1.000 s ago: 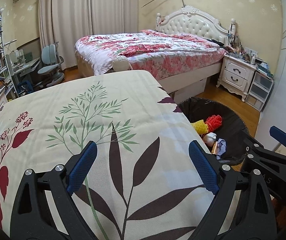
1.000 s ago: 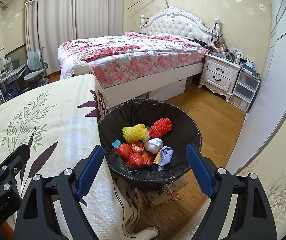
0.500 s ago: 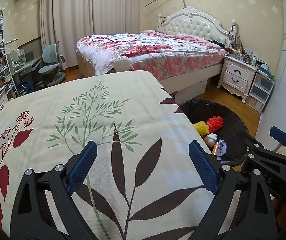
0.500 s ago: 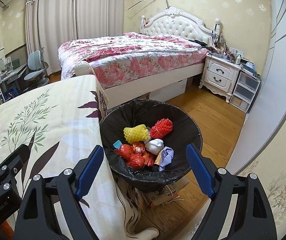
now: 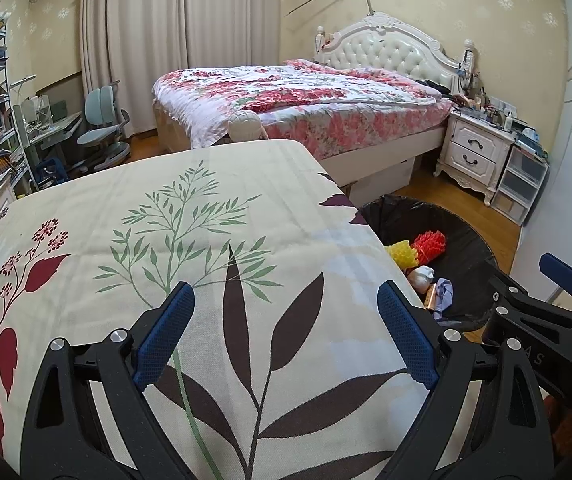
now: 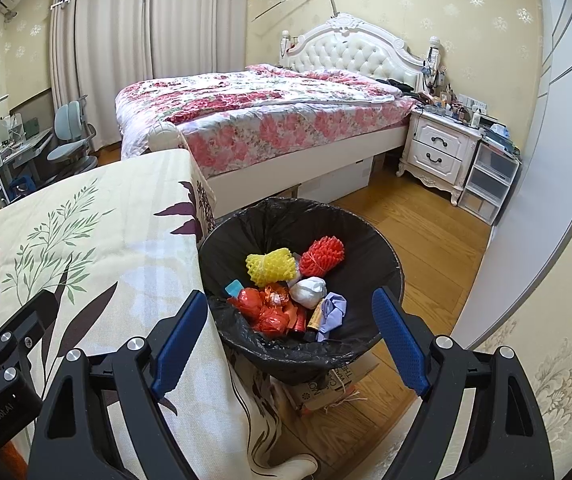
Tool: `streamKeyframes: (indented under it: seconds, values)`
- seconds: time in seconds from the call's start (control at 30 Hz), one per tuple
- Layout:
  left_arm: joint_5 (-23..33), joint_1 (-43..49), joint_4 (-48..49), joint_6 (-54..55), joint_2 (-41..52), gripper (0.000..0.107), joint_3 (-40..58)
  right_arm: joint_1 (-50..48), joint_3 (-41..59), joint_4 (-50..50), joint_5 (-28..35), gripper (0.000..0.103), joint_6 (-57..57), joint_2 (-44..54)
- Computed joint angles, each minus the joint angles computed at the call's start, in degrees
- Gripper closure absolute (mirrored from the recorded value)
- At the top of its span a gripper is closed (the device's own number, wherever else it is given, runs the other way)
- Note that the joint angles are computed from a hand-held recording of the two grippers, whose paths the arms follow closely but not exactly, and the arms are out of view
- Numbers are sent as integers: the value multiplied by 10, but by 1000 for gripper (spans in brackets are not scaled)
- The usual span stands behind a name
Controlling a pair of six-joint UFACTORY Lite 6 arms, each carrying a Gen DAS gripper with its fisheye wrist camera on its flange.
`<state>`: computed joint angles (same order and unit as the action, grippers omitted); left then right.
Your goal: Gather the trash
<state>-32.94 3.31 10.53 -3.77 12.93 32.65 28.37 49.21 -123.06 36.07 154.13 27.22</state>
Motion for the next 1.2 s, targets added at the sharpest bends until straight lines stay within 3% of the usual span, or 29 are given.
streamKeyframes:
  seconds: [1.2]
  values:
    - [-13, -2, 2, -4, -25, 16, -23, 1, -1, 1, 0, 21, 0, 0]
